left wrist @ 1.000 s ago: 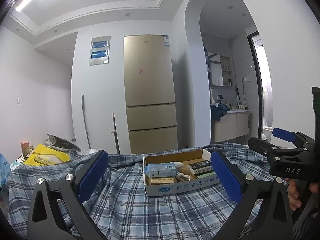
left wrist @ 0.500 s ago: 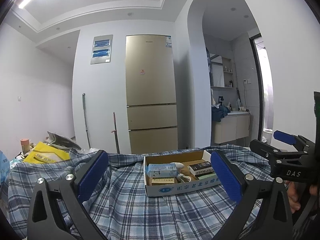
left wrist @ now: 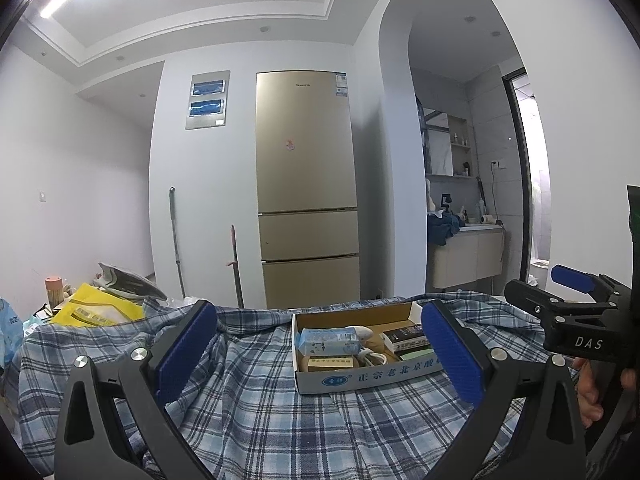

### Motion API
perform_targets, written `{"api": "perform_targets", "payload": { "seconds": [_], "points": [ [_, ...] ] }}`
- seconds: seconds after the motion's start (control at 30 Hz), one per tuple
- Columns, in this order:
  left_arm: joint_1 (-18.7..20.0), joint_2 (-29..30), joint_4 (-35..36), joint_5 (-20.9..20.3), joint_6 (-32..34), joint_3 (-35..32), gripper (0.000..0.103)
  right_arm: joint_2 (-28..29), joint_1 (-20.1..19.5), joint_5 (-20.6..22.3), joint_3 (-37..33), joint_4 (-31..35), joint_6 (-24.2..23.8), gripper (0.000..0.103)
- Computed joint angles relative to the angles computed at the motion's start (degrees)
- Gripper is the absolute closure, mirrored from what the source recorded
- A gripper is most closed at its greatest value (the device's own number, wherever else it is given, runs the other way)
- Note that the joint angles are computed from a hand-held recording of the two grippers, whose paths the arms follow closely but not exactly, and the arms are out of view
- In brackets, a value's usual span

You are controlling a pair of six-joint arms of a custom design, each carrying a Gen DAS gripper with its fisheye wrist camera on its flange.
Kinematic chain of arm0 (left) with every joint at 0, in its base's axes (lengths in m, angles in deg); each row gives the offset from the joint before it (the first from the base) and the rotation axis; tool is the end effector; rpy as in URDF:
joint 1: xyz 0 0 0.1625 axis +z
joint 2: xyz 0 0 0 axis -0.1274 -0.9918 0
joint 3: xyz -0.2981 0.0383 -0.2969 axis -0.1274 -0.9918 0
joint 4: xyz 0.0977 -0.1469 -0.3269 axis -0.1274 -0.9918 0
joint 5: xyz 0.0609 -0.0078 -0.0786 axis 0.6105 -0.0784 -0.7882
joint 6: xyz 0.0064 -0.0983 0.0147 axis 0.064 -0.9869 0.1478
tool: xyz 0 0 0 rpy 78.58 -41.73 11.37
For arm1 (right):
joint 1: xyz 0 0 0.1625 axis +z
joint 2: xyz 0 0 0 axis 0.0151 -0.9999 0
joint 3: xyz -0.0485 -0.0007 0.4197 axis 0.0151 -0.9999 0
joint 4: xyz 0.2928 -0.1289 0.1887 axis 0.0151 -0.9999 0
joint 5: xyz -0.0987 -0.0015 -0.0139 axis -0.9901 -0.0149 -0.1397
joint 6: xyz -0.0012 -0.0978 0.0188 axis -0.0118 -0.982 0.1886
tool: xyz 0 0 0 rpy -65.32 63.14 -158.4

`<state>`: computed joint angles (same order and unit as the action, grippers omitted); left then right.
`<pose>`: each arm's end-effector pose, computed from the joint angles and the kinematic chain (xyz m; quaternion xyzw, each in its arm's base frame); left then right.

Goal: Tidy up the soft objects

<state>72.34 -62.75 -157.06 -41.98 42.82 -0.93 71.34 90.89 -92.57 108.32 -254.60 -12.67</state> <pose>-0.1330 -0.7333 0.1488 0.2212 0.6566 -0.6378 0.3362 0.1734 -0.8299 0.1169 0.3709 -0.7459 0.5329 0.1483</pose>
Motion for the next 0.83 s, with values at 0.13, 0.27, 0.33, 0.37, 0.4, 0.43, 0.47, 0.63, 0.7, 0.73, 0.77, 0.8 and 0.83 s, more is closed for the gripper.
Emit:
{"api": "perform_targets", "payload": {
  "seconds": [0.13,0.27,0.33,0.37,0.4,0.43,0.47,0.63,0.7,0.73,0.77,0.8,0.83],
  "points": [
    [-0.1,0.0,-0.1,0.1,0.0,0.1,0.000,0.0,0.0,0.0,0.0,-0.1,-0.5,0.000],
    [0.0,0.1,0.0,0.0,0.2,0.0,0.000,-0.1,0.0,0.2,0.4,-0.5,-1.0,0.000],
    [0.1,0.2,-0.1,-0.3,0.4,0.0,0.000,-0.1,0.0,0.1,0.4,-0.5,-0.9,0.000],
    [0.1,0.3,-0.1,-0.5,0.6,-0.1,0.000,-0.2,0.0,0.1,0.5,-0.5,-0.9,0.000],
    [0.2,0.3,-0.1,-0.7,0.8,-0.1,0.000,-0.3,0.0,0.1,0.6,-0.4,-0.8,0.000],
    [0.2,0.5,-0.1,-0.7,1.0,-0.2,0.000,-0.4,0.0,0.1,0.7,-0.4,-0.7,0.000],
    [0.2,0.5,-0.1,-0.7,1.1,-0.1,0.000,-0.5,0.0,0.1,0.9,-0.5,-0.7,0.000],
    [0.2,0.6,-0.1,-1.1,2.0,0.0,0.000,-0.5,-0.1,0.2,0.9,-0.6,-1.1,0.000],
    [0.1,0.6,-0.2,-1.0,2.1,0.1,0.000,-0.5,0.0,0.2,0.9,-0.5,-1.0,0.000],
    [0.1,0.6,-0.2,-1.0,2.1,0.1,0.000,-0.5,0.0,0.1,0.8,-0.4,-0.9,0.000],
    [0.1,0.6,-0.1,-1.0,2.0,0.1,0.000,-0.5,0.0,-0.2,0.7,-0.3,-0.8,0.000],
    [0.1,0.5,0.0,-1.0,1.7,0.2,0.000,-0.5,0.1,-0.6,0.6,-0.3,-0.8,0.000],
    [0.1,0.5,0.0,-0.9,1.5,0.3,0.000,-0.3,0.1,-0.8,0.2,0.0,-0.9,0.000]
  ]
}}
